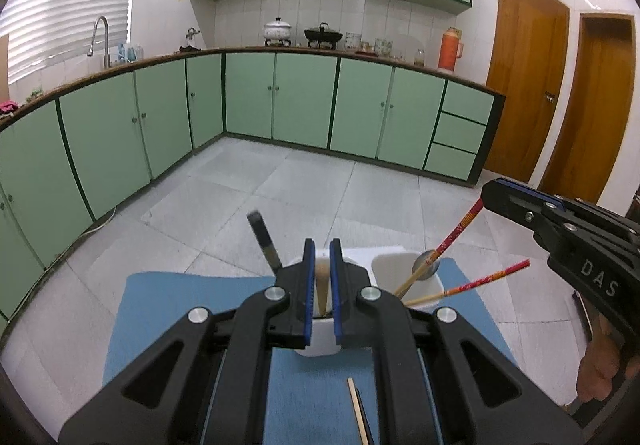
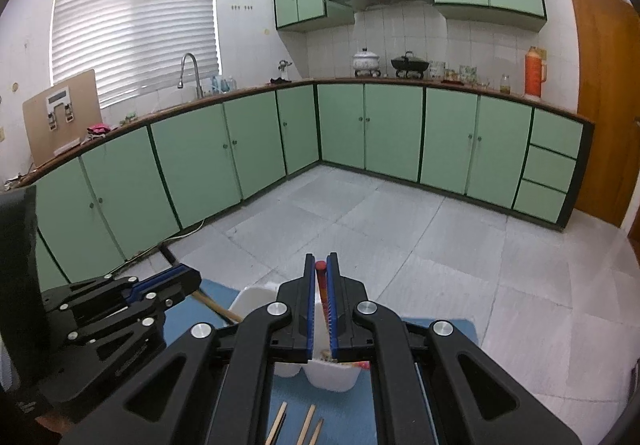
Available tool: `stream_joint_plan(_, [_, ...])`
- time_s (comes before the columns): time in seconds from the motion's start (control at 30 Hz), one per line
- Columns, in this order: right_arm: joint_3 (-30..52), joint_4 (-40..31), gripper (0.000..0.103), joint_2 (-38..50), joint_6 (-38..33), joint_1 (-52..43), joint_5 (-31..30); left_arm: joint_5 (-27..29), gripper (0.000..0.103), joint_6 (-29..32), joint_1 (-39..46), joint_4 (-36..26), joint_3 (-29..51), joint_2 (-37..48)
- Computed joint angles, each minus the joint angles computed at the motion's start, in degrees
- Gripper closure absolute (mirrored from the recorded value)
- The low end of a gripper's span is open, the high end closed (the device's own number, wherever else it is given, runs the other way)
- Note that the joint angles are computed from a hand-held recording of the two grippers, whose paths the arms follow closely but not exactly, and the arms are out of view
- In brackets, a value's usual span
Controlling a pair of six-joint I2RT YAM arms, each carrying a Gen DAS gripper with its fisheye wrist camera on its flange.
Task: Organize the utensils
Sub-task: 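Lower both chopsticks into the holder and open both tools, then withdraw both tools back over the remaining chopsticks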
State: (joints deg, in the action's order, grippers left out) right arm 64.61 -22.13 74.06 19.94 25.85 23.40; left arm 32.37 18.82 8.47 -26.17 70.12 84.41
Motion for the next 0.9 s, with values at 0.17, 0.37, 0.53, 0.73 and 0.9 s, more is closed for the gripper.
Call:
stream_joint_plan(0.17, [-1.79,-0.38,0.091,-2.01,0.61,0.52,0.56,1.06,0.077,0.19,1.21,-0.50,-0.43,-0.32])
stream_joint_plan(0.37, [-4.62,-0.87,0.065,-6.93,3.08,3.71,5.64,4.05,0.055,-0.43,3.80,-0.13,-2.76,-4.12])
stream_joint_plan(0.53, [-7.90,-2.11,0.052,-11.72,6.65,8.56,11.48,6.82,0.045,-0.24,6.97,-1.06,-4.79,-7.89])
stream_joint_plan(0.73, [-12.25,-5.90,0.045,-16.65,12.87,17.04,19.11,11.56,0.037,3.53,13.51,-3.72,-9.67,-13.75])
stream_joint_plan(0.9, [-14.88,-12.22,0.037,-18.68,21.63,26.26,26.62,15.67,0.027,10.67,19.75,-8.16,-13.93,-18.36])
